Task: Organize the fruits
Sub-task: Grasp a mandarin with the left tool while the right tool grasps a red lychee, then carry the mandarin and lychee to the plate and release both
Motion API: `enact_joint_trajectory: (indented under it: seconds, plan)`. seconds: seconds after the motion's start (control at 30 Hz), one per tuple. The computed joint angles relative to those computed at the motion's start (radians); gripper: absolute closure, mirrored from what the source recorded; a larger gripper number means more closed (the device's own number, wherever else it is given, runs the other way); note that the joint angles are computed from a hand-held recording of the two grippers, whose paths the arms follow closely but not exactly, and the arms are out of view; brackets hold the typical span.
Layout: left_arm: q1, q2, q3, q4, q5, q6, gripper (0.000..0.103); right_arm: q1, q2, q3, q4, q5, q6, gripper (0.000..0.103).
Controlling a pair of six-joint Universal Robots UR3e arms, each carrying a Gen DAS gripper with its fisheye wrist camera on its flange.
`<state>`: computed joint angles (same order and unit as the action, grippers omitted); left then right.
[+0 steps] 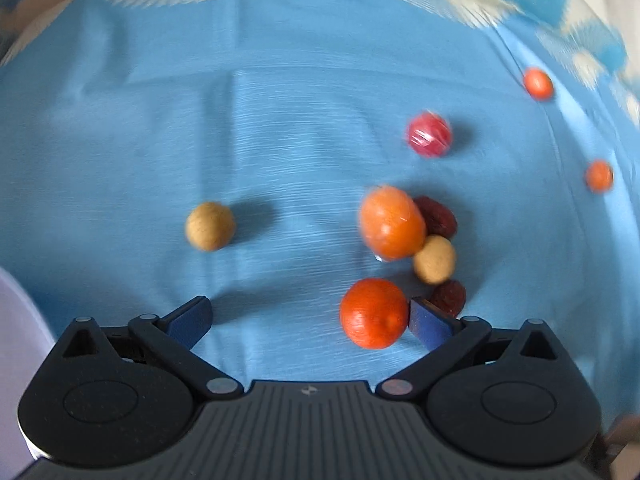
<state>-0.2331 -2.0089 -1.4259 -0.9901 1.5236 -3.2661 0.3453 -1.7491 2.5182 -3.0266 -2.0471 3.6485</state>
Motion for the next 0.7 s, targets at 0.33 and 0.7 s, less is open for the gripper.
enact_joint_trajectory:
  seconds: [0.33, 0.7]
  plan:
    - [-0.096, 0.051, 0.003, 0.033, 0.098, 0.113, 0.067, -0.018, 0.006, 0.026, -0.095, 0.013, -0.023, 0.069]
    - [0.016, 0.713, -0.348, -0.028, 0.117, 0.196, 0.067, 0.006, -0.197, 0.027, -0.045, -0.055, -0.063, 0.069]
